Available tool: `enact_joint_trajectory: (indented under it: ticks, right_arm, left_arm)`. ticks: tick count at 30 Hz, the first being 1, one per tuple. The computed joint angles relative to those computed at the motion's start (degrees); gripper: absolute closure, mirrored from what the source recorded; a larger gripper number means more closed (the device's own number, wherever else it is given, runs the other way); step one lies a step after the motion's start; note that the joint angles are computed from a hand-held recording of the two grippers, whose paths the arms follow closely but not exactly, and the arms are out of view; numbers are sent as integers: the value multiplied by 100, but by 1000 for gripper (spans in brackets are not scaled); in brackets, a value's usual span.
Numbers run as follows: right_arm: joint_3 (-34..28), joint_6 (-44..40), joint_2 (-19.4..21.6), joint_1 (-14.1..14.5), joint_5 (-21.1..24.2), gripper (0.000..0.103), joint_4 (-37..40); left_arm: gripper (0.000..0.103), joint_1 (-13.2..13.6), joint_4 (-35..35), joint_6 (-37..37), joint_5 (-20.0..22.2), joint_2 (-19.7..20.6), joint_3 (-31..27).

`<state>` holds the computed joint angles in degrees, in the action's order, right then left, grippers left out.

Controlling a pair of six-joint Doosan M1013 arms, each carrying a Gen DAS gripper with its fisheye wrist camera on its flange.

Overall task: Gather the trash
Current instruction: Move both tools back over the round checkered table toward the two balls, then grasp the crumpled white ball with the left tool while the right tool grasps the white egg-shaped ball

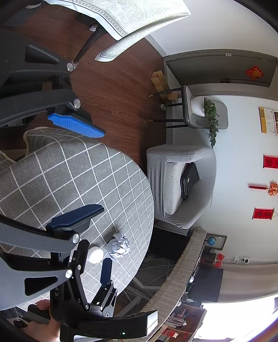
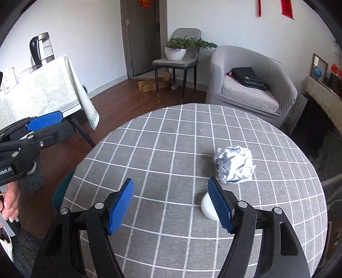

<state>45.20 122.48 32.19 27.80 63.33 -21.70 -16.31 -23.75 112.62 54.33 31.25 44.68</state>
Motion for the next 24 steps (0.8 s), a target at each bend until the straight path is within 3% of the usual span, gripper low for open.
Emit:
enact_joint_trajectory:
  ticks: [4, 8, 13, 15, 21, 24]
  right_arm:
    - [253, -24, -115, -136, 122, 31, 30]
    - [348, -186, -120, -238, 252, 38, 130]
    - [516, -395, -200, -378, 121, 51, 487]
    - [500, -506, -201, -409, 125, 63, 534]
    - [754, -450, -384, -507, -24, 64, 625]
    - [1021, -279, -558, -538, -164, 64, 548]
  left_arm:
    - [35, -107, -38, -21, 257, 241, -368]
    - [34, -211, -153, -32, 542, 504, -771]
    - [30, -338, -357, 73, 1053, 852, -1363]
    - [29, -395, -424, 152, 1255, 989, -1614]
    - [26, -526, -469, -13, 1850, 1381, -2252]
    - [25, -612, -326, 2, 1937, 1420, -2287]
